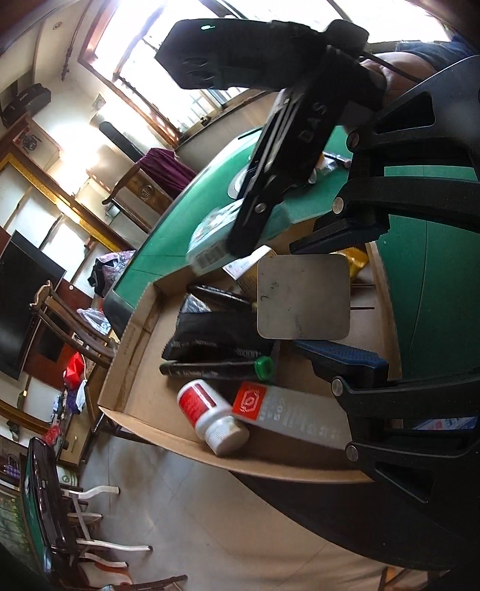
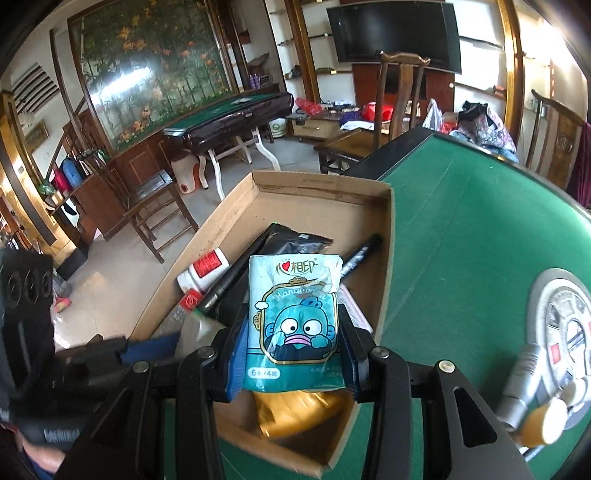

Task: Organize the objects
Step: 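Open both tools to drop the charger and fish pack into the tray, then move both tools back over the table toward the remaining items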

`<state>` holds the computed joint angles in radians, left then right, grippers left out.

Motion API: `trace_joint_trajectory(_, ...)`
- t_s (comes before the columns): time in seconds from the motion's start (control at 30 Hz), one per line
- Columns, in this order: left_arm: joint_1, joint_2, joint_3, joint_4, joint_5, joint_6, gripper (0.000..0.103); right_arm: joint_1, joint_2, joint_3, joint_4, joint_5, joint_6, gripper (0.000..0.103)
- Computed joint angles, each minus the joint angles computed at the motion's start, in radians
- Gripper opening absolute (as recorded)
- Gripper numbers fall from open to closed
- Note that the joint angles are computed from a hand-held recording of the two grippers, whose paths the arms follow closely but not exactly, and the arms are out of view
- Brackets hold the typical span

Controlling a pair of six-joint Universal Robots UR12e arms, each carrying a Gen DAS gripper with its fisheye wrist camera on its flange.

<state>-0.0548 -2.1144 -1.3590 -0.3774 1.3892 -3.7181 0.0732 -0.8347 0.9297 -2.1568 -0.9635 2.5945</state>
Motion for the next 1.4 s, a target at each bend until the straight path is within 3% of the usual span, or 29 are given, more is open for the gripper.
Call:
trace_joint_trajectory(0.37,0.006,-0.007,0.013,-0.066,-0.008,0.050,0.045,0.046,0.053,-0.061,-0.027,-0.097,0.038,0.042)
trace_joint_trajectory(0.77,-0.011,-0.016,0.033,-0.104,0.048,0.097,0.045,0.058,0.085,-0.110,-0.007,-0.111,0.044,0.049)
trace_joint_trajectory(0.9,-0.017,-0.014,0.027,-0.080,0.084,0.092,0.045,0.054,0.082,-0.112,0.013,-0.089,0.047,0.054)
trace_joint_trajectory(1.0,-0.020,-0.013,0.029,-0.077,0.103,0.099,0.046,0.047,0.070,-0.096,0.018,-0.059,0.029,0.066)
trace_joint_trajectory(1.2,-0.028,-0.006,0.032,-0.078,0.132,0.085,0.046,0.030,0.020,-0.020,-0.065,-0.012,0.009,0.067)
trace_joint_trajectory(1.4,-0.044,0.008,0.028,-0.057,0.171,0.085,0.046,-0.009,-0.026,0.046,-0.124,0.092,0.030,0.072)
